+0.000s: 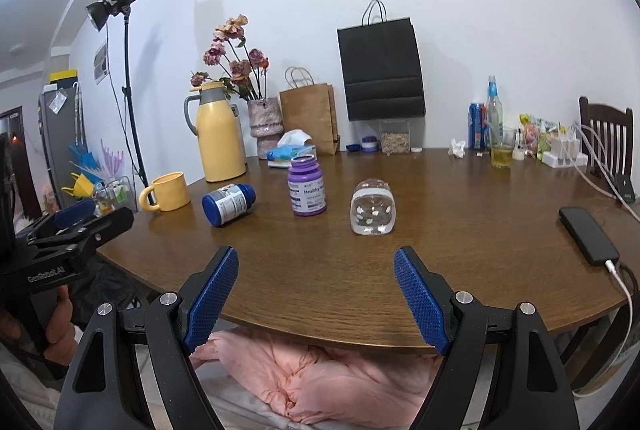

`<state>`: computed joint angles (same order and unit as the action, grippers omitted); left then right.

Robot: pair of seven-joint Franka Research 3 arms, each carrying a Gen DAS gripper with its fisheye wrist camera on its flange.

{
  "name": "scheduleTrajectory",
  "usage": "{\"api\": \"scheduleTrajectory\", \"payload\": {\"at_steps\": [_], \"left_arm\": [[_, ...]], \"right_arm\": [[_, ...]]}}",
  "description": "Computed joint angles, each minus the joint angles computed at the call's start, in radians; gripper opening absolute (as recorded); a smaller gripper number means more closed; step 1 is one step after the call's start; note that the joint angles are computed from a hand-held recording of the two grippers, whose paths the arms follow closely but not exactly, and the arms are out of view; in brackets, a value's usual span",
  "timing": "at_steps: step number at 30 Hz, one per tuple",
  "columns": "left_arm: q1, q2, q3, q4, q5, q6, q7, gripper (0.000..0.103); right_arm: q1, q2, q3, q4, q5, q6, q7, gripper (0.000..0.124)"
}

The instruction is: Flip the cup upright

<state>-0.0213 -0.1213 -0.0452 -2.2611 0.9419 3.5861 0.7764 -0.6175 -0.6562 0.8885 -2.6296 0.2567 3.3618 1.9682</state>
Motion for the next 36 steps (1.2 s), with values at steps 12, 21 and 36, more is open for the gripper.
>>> {"api": "scheduleTrajectory", "payload": {"at_steps": [12, 21, 36], "left_arm": [[-0.003, 0.007, -0.001, 0.009, 0.001, -0.017, 0.004, 0.103], [0.006, 0.015, -0.007, 0.016, 0.03, -0.009, -0.03, 0.103], [0.006, 0.226, -0.064, 0.276, 0.132, -0.09, -0.102, 0.103]], "right_arm": [[-0.02, -0.028, 0.029, -0.002, -0.008, 0.003, 0.012, 0.084], [-0.02, -0.049, 0.024, -0.007, -0.022, 0.0, 0.02, 0.084], [-0.268, 0.119, 0.16, 0.158, -0.067, -0.038, -0.014, 0.084]]}}
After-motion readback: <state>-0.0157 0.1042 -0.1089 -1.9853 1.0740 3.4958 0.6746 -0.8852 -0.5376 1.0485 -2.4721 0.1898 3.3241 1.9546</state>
